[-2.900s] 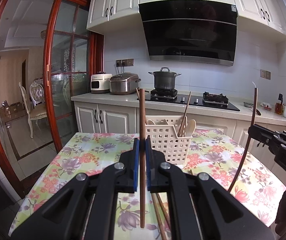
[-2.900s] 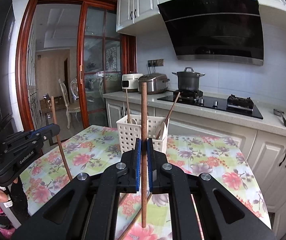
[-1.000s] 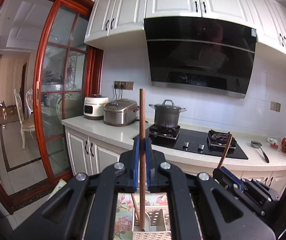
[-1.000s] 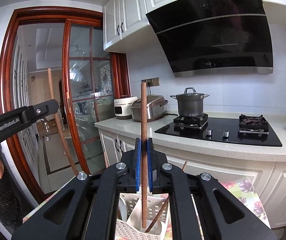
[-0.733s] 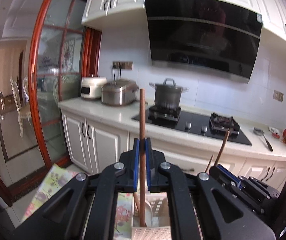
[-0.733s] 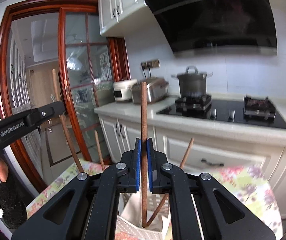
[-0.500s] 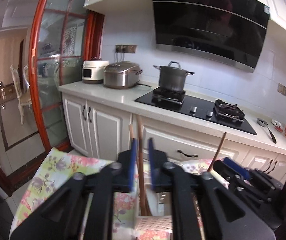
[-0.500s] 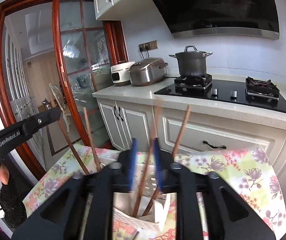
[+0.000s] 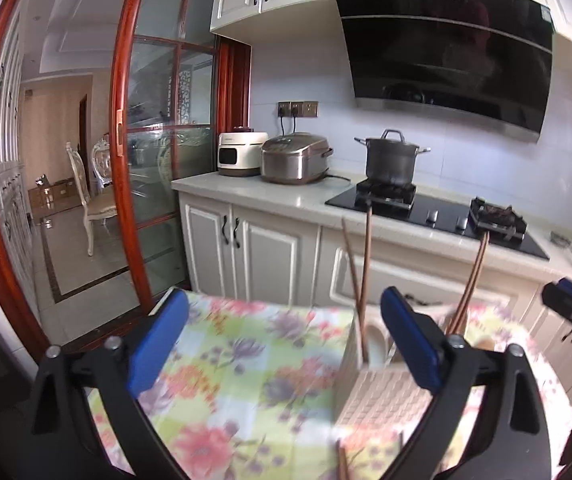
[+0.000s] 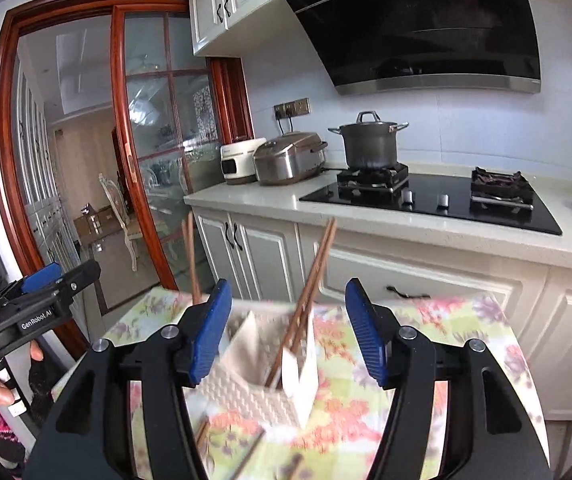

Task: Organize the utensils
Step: 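Lower both tools to the table and close each on another chopstick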

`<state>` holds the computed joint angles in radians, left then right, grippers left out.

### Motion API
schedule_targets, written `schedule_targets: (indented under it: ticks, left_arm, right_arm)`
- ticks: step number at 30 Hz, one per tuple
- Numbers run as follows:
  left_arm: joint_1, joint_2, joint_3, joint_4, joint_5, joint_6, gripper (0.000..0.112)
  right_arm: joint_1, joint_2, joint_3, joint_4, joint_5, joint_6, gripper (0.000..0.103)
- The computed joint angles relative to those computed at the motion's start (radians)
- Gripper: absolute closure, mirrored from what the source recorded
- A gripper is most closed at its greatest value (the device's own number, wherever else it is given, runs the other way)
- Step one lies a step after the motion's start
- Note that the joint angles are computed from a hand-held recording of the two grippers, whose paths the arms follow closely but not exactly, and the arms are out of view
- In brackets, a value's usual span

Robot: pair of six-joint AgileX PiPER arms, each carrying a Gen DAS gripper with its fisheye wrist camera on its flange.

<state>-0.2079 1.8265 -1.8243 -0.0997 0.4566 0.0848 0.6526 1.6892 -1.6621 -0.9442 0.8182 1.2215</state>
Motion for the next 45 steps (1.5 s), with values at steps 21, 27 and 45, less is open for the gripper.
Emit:
schedule_targets:
  ticks: [21, 27, 45]
  left_arm:
    - [0.064, -0.318, 0.808, -0.721, -0.218, 0.748, 0.014]
    - [0.047, -0.299, 0.823, -0.554, -0.227, 0.611, 0.014]
    - [0.031, -0.194, 0.732, -0.245, -0.147, 0.349, 0.018]
  right_arm:
    - [0.275, -0.056, 0.462, -0.066, 0.067, 0.476, 0.034]
    - [0.236, 0.018, 0.418, 0.063, 0.042, 0.388, 0.034]
    - [0.117, 0.267, 0.080, 0.297, 0.178, 0.011, 0.076]
